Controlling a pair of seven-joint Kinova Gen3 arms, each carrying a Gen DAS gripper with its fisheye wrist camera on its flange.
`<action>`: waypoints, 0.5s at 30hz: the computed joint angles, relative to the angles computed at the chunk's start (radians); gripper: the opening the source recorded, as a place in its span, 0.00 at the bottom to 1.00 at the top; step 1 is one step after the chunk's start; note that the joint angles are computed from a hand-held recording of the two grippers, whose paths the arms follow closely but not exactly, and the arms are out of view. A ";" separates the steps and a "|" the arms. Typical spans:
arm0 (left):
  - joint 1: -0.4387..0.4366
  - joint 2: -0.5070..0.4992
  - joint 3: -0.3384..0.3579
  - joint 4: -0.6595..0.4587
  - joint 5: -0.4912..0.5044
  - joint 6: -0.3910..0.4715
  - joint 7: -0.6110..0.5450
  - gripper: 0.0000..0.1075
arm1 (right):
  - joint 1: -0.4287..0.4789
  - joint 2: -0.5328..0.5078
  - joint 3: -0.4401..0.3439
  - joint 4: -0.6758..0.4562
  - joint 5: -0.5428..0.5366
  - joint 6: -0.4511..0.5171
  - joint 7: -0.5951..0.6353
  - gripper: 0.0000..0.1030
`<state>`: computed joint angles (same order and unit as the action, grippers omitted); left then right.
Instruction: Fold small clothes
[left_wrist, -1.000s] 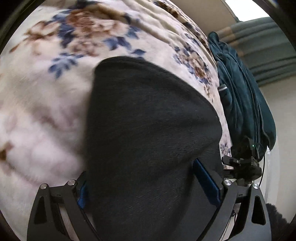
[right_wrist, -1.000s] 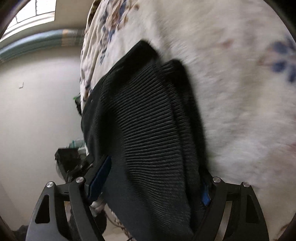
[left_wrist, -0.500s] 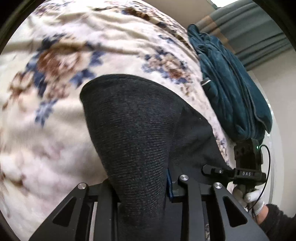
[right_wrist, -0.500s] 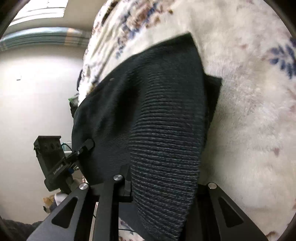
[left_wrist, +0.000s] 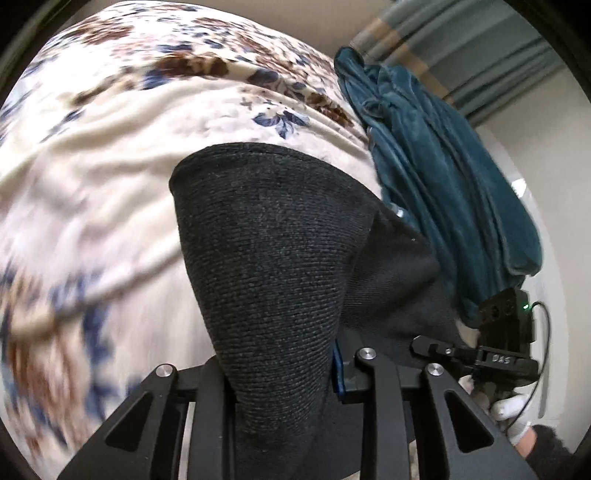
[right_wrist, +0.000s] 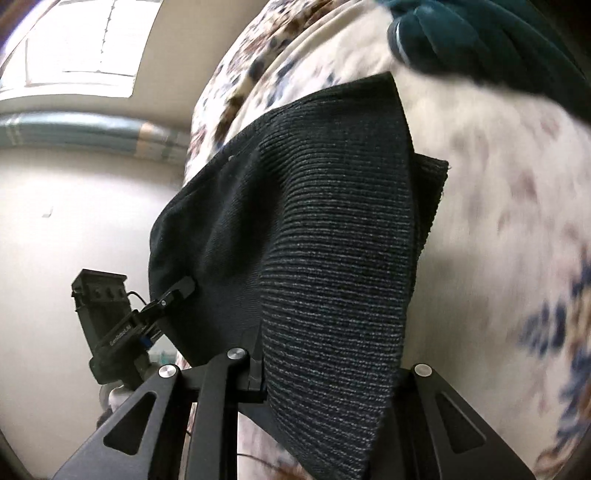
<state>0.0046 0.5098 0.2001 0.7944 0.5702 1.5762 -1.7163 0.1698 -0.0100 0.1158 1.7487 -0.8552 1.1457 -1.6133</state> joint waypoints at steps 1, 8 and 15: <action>0.019 0.041 0.004 -0.046 -0.023 0.013 0.015 0.22 | 0.007 0.016 -0.011 -0.017 0.024 -0.006 -0.021 0.20; 0.113 0.260 -0.008 -0.322 -0.145 0.170 0.123 0.46 | -0.067 0.105 -0.020 -0.124 0.308 0.009 -0.233 0.37; 0.063 0.081 -0.056 -0.064 -0.185 0.048 0.095 0.81 | -0.254 0.056 0.060 -0.147 0.591 0.085 -0.386 0.65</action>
<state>0.0676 0.5906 0.1437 0.7304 0.3853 1.6241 -1.6214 -0.0842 0.0455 0.1759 1.6013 -0.2642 1.2309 -1.9991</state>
